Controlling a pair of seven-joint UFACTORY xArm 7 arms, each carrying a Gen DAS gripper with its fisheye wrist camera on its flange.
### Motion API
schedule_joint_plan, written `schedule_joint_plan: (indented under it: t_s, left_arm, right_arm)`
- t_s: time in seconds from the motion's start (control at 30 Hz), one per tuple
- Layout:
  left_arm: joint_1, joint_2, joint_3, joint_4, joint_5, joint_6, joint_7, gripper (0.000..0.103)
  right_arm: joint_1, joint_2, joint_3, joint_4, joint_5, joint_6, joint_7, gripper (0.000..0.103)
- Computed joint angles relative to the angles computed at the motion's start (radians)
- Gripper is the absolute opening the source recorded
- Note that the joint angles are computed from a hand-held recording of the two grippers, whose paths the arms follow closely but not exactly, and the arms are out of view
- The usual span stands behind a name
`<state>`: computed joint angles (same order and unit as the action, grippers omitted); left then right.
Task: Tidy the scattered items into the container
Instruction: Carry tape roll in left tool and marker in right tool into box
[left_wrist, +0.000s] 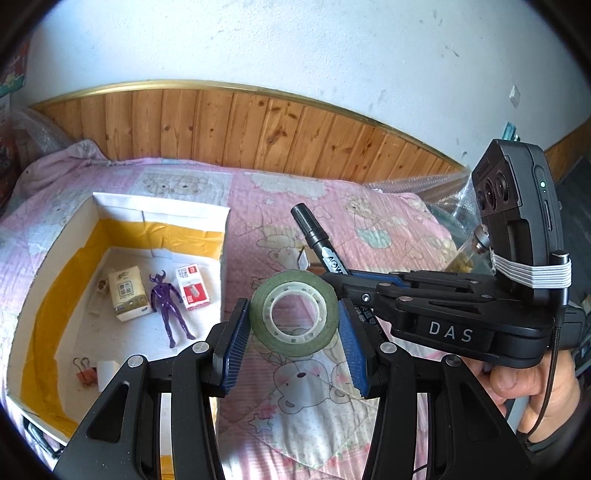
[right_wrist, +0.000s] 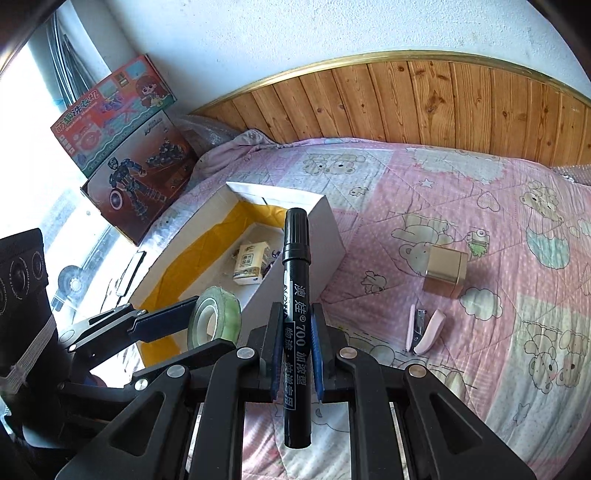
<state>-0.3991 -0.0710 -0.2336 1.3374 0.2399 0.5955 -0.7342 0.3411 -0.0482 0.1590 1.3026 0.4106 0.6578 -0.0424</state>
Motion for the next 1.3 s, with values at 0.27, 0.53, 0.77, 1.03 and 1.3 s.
schedule_joint_plan:
  t_s: [0.27,0.53,0.77,1.03,1.3]
  left_arm:
    - [0.032,-0.086,0.014,-0.092,-0.044,-0.026,0.032,0.049]
    - [0.077,-0.143,0.024,-0.157,-0.09,-0.045,0.065,0.049]
    - [0.104,-0.173,0.042,-0.205,-0.142,-0.052,0.117,0.049]
    - [0.109,-0.168,0.072,-0.231,-0.233,-0.01,0.219,0.049]
    - [0.111,-0.167,0.075,-0.246,-0.274,0.036,0.296,0.049]
  right_arm:
    - [0.02,0.021,0.018,0.029,-0.01,-0.025,0.027,0.014]
    - [0.04,0.064,0.035,0.071,-0.022,-0.046,0.056,0.014]
    - [0.051,0.108,0.047,0.109,-0.034,-0.054,0.077,0.014]
    - [0.061,0.157,0.063,0.153,-0.019,-0.069,0.078,0.014]
    - [0.078,0.227,0.08,0.2,-0.018,-0.081,0.112,0.014]
